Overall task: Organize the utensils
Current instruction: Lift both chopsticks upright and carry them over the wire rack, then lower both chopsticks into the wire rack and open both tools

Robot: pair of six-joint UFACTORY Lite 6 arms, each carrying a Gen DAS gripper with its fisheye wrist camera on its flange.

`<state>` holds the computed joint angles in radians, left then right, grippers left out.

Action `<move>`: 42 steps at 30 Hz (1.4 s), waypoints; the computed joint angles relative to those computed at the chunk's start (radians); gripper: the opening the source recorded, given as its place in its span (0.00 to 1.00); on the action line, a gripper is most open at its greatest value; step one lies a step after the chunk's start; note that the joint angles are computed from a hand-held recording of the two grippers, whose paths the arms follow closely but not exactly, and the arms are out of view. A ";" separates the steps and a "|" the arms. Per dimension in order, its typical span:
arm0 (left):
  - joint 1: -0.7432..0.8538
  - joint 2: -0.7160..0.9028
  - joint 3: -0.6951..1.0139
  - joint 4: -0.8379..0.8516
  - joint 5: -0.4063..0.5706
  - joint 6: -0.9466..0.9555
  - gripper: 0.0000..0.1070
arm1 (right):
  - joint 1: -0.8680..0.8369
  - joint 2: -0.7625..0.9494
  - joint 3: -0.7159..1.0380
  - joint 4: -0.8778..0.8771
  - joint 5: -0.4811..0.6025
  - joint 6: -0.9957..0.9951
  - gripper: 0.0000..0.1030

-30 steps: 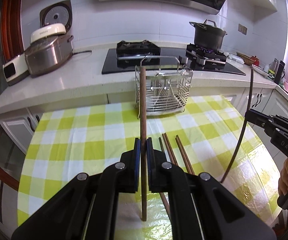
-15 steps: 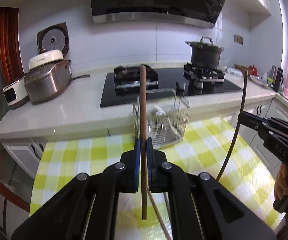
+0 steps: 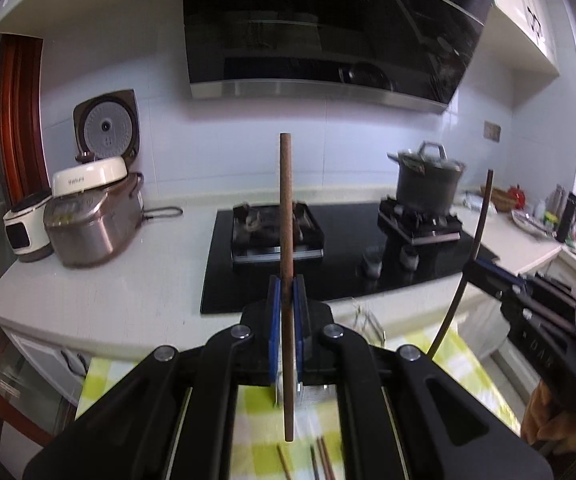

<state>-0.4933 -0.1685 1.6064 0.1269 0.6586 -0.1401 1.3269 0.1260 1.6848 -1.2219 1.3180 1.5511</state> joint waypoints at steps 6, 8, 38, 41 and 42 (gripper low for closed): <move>0.008 0.297 0.389 -0.012 0.061 -0.003 0.06 | -0.166 0.021 0.072 0.016 -0.136 -0.091 0.07; 0.013 0.370 0.473 -0.011 0.064 -0.011 0.06 | -0.215 0.037 0.090 0.013 -0.192 -0.103 0.07; 0.104 0.536 0.007 -0.033 -0.458 -0.053 0.06 | -0.499 0.098 -0.326 -0.202 -0.679 0.338 0.09; 0.116 0.511 -0.032 -0.072 -0.457 -0.017 0.08 | -0.481 0.087 -0.324 -0.176 -0.659 0.308 0.09; 0.118 0.499 -0.042 -0.076 -0.456 -0.015 0.13 | -0.476 0.081 -0.325 -0.167 -0.652 0.300 0.10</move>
<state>-0.3753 0.3310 1.5641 0.0510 0.2030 -0.1554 0.8509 0.2068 1.3602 -1.3894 0.6662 1.8515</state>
